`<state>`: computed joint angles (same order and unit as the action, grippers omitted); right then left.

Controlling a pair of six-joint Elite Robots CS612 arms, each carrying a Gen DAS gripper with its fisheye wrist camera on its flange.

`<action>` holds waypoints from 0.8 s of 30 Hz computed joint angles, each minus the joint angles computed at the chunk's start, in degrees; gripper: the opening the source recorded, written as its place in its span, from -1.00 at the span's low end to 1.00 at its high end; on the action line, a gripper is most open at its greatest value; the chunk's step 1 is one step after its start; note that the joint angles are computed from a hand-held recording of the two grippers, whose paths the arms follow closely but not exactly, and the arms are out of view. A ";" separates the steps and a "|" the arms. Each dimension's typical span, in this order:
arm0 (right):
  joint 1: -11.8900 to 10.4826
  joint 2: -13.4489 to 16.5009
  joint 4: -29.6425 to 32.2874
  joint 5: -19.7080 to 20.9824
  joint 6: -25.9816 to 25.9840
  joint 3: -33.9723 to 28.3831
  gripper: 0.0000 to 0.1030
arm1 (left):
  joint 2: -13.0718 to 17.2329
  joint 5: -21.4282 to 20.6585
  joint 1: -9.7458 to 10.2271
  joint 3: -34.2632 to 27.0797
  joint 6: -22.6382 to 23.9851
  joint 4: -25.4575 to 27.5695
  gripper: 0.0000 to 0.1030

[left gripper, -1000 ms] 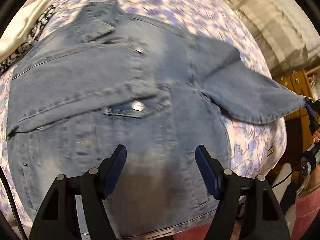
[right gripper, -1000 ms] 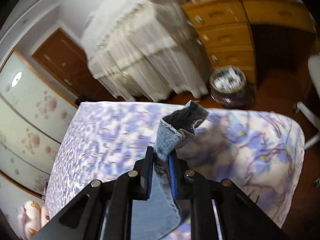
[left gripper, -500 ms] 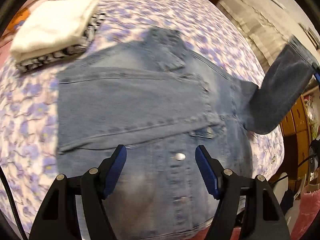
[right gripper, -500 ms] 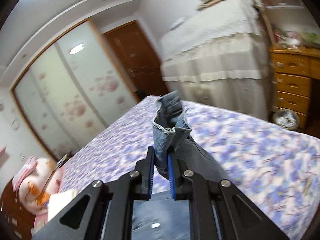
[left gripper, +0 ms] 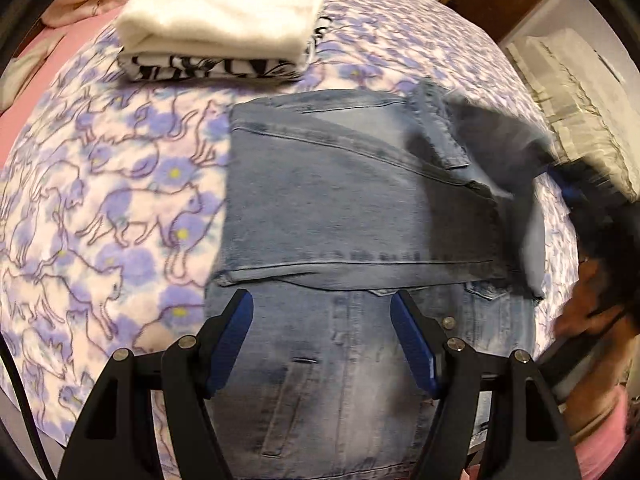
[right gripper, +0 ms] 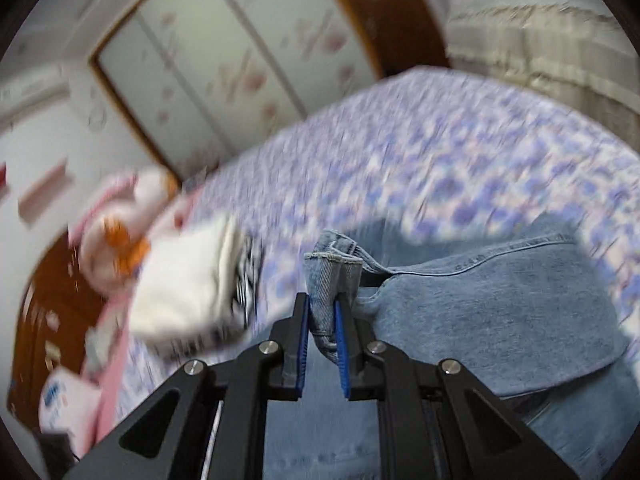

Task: Fold large clothes
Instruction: 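Lift the sleeve with the right gripper and fold it over the jacket body, then lower the sleeve onto the jacket and open the right gripper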

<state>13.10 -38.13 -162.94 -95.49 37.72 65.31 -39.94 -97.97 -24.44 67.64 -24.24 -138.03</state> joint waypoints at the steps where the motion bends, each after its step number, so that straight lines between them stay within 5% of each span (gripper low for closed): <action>1: 0.27 1.15 3.49 1.76 0.17 -1.12 -0.77 | 0.06 0.14 0.11 0.05 -0.20 -0.13 0.36; 8: 1.71 4.05 16.88 7.82 -1.34 -3.32 -0.76 | 1.63 -1.24 0.78 -1.81 -0.97 0.34 0.36; 14: 0.93 3.81 16.61 13.19 -2.92 -1.90 -0.69 | 6.00 -9.14 1.75 -7.96 -1.65 3.79 0.36; 19: -1.04 2.77 15.78 22.62 -5.93 0.10 -0.53 | 10.48 -16.85 1.87 -13.89 -3.40 5.54 0.37; 24: -1.25 -0.69 13.26 21.56 -11.68 5.70 -0.49 | 13.31 -19.05 1.07 -16.23 -9.86 3.53 0.38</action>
<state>11.85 -38.81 -149.68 -73.94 26.04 71.01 -26.64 -117.02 -23.37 51.41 -34.09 -134.50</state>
